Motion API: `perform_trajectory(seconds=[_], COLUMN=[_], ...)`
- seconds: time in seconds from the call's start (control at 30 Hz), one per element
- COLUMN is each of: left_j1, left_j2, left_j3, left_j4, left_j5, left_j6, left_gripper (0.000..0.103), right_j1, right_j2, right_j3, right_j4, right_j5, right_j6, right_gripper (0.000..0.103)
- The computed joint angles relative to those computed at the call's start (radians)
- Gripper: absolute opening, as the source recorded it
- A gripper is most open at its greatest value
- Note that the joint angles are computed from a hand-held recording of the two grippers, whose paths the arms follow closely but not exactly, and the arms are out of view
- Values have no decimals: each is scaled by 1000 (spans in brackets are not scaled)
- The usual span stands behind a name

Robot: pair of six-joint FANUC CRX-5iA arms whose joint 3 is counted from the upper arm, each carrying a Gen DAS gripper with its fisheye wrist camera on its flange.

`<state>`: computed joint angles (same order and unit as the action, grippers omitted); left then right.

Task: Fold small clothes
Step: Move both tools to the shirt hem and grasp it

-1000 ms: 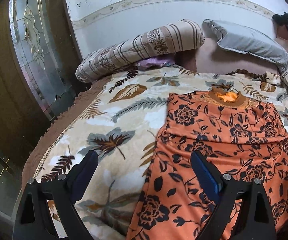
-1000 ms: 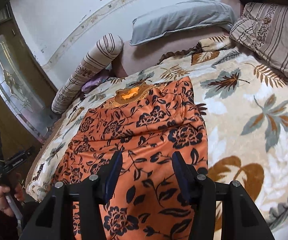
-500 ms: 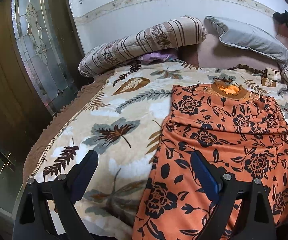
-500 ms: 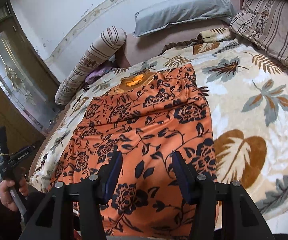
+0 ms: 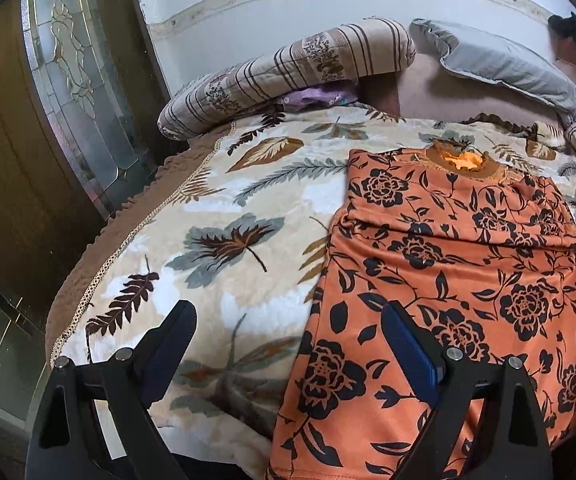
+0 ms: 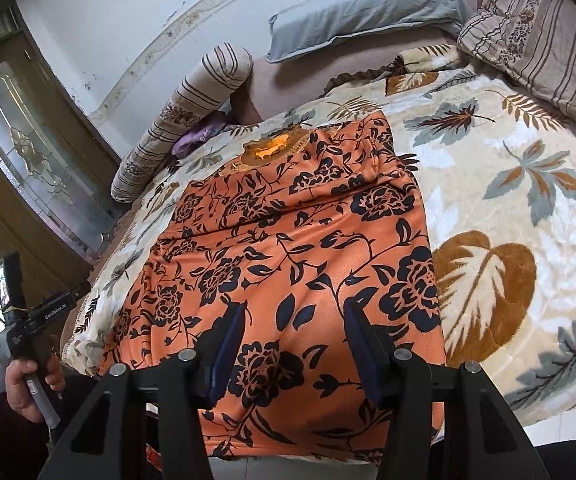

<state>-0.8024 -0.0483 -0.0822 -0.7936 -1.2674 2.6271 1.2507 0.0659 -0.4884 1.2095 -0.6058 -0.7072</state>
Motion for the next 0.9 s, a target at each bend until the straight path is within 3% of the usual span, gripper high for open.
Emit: perform_trajectory(seconds=[0.63, 0.9], left_j1=[20, 86], left_j2=[10, -18], left_j3=[-25, -84], left_j4=[28, 115], left_j5=[18, 74], left_j6=[-2, -26], left_gripper=[94, 94], right_j1=[-5, -3], right_j2=[20, 21], right_j3=[23, 28], right_j4=[-51, -80], right_j5=[2, -6], right_j6=[44, 52], right_gripper=[56, 56])
